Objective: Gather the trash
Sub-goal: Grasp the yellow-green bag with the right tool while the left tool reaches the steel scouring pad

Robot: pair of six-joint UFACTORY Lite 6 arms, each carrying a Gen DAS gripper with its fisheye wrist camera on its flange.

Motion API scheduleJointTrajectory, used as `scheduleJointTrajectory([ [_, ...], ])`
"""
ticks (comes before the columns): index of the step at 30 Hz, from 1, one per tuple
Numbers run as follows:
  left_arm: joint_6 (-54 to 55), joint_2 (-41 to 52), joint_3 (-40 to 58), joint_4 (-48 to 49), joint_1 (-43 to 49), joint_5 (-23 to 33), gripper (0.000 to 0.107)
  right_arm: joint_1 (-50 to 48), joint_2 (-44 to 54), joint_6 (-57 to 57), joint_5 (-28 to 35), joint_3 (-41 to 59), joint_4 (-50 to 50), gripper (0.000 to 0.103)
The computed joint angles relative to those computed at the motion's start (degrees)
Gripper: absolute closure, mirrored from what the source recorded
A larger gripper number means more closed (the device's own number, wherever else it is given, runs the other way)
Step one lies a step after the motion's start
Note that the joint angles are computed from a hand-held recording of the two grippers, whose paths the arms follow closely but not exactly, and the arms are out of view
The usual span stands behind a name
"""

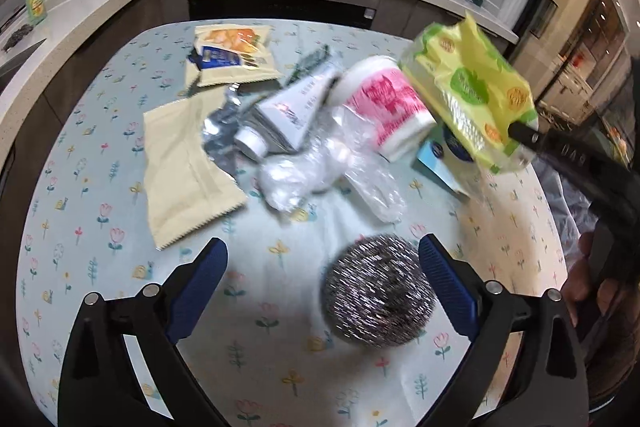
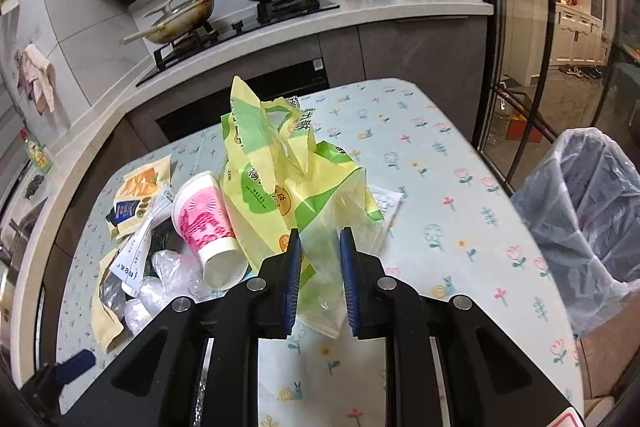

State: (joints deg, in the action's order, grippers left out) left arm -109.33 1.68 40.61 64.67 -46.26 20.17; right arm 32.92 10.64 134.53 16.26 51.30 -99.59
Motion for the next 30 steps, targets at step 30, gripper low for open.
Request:
scheduleJointTrajectory([
  [30, 4.9, 14.2, 15.0, -6.8, -11.7, 7.4, 0.038, -3.2, -27.9, -6.8, -1.7, -22.1, 6.9, 0.085],
])
